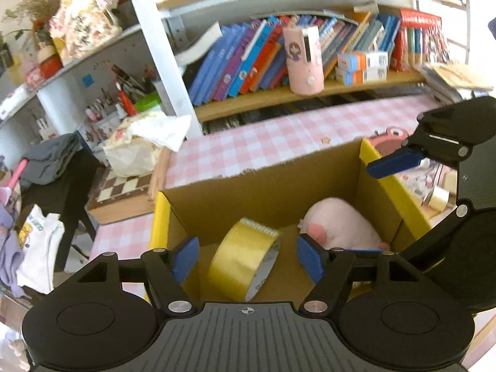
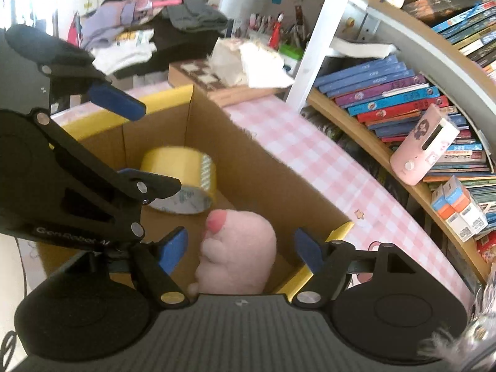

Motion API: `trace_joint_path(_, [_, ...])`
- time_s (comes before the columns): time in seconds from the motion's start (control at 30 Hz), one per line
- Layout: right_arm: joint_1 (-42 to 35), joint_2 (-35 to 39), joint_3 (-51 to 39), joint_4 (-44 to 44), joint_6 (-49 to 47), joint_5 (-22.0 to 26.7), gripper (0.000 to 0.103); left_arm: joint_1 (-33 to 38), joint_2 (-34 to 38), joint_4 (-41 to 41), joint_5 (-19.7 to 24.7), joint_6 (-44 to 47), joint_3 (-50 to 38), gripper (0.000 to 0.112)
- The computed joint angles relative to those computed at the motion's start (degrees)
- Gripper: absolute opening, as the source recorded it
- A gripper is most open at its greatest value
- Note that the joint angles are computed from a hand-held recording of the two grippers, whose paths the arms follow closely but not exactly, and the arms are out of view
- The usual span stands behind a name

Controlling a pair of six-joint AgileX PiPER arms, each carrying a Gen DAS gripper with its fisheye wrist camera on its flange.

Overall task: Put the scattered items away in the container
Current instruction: 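Lower the pig and tape into the box and open both tools, then withdraw both open tools up and away from the yellow box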

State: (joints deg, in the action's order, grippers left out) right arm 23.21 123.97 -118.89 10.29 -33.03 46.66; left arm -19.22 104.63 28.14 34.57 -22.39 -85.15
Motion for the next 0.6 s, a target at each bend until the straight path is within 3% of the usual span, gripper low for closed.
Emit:
trace_joint_path(0.33, [-2.63,-19.81,25.57,11.31,-5.21,-13.62,0.078,-6.23,-13.8,13.29,-2.18,-20.26,11.95,0.079])
trace_joint_path(0.6, [-1.1,-34.58,45.19,13.7,-4.75,-22.49,0.078,-15.83,-24.47,25.39,5.83,-35.77,22.48,0.08])
